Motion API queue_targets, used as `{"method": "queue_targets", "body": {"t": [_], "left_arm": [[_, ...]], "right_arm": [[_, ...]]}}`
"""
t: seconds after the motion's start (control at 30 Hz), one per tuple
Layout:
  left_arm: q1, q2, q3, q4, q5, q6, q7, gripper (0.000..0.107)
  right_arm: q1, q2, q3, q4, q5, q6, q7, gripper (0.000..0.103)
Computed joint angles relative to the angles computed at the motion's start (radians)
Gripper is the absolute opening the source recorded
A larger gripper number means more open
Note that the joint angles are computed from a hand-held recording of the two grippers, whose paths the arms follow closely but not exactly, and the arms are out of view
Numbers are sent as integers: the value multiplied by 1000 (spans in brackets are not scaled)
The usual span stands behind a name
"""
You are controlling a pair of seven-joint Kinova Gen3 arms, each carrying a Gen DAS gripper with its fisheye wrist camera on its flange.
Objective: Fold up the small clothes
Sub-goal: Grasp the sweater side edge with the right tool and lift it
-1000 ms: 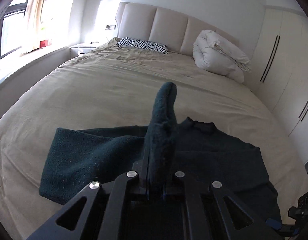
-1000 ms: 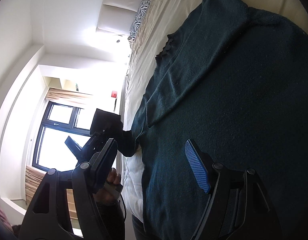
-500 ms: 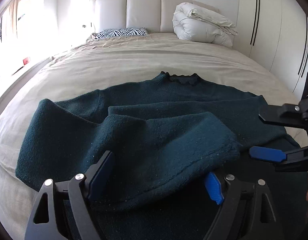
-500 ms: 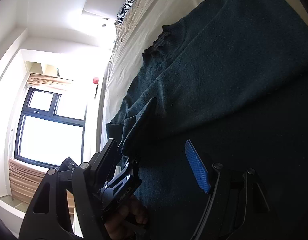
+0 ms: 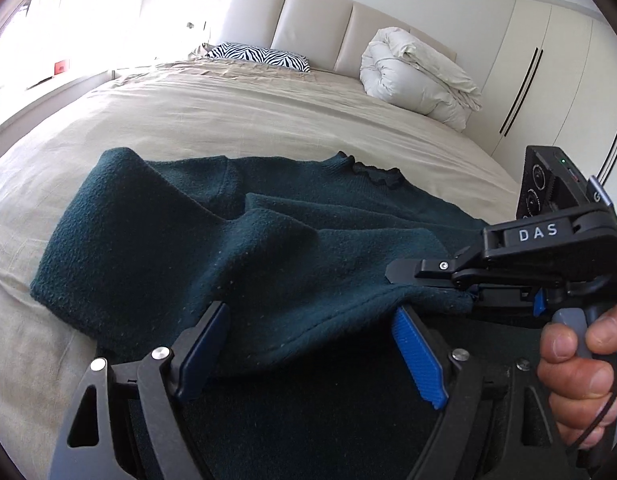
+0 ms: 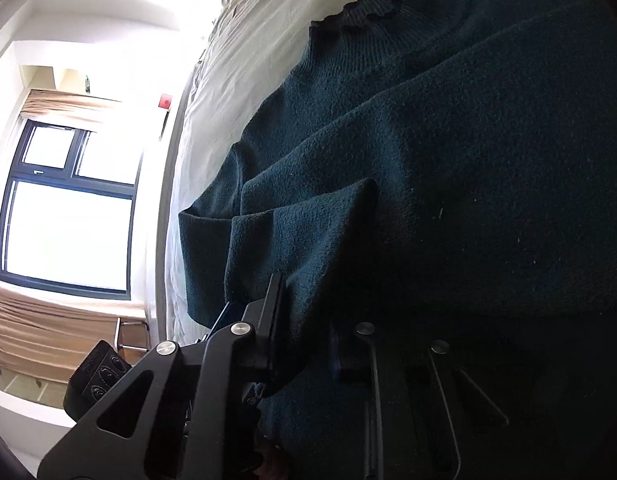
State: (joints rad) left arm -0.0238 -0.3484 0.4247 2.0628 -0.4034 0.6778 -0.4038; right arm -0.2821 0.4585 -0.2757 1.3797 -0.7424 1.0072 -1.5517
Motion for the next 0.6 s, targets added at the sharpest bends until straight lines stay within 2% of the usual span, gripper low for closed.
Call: {"method": "queue_targets", "body": {"t": [0.1,0.23,0.3,0.4,0.53,0.6], "left_arm": [[30,-100,-82,39,84,7,-27,82],[40,-219,-232,73,194,33,-108,64],[23,-267,-294,78,220,48,-145,62],[-13,-318,-367,69,239,67,-200,61],[-60,-336,-407,54,258,83,-272,61],[-74,-336,-417,59,285,78,-297,61]], "right_arm": [[-27,-36,33,-37,90,12,-27,7],[-27,-117,59,-43,171,2,-21,7],[-9,-139,73,-54,189,5,-17,7],[53,-149,88,-75,161,42,9,7],[139,-147,72,-90,51,83,109,7],[148,-162,57,-95,5,88,169,7]]}}
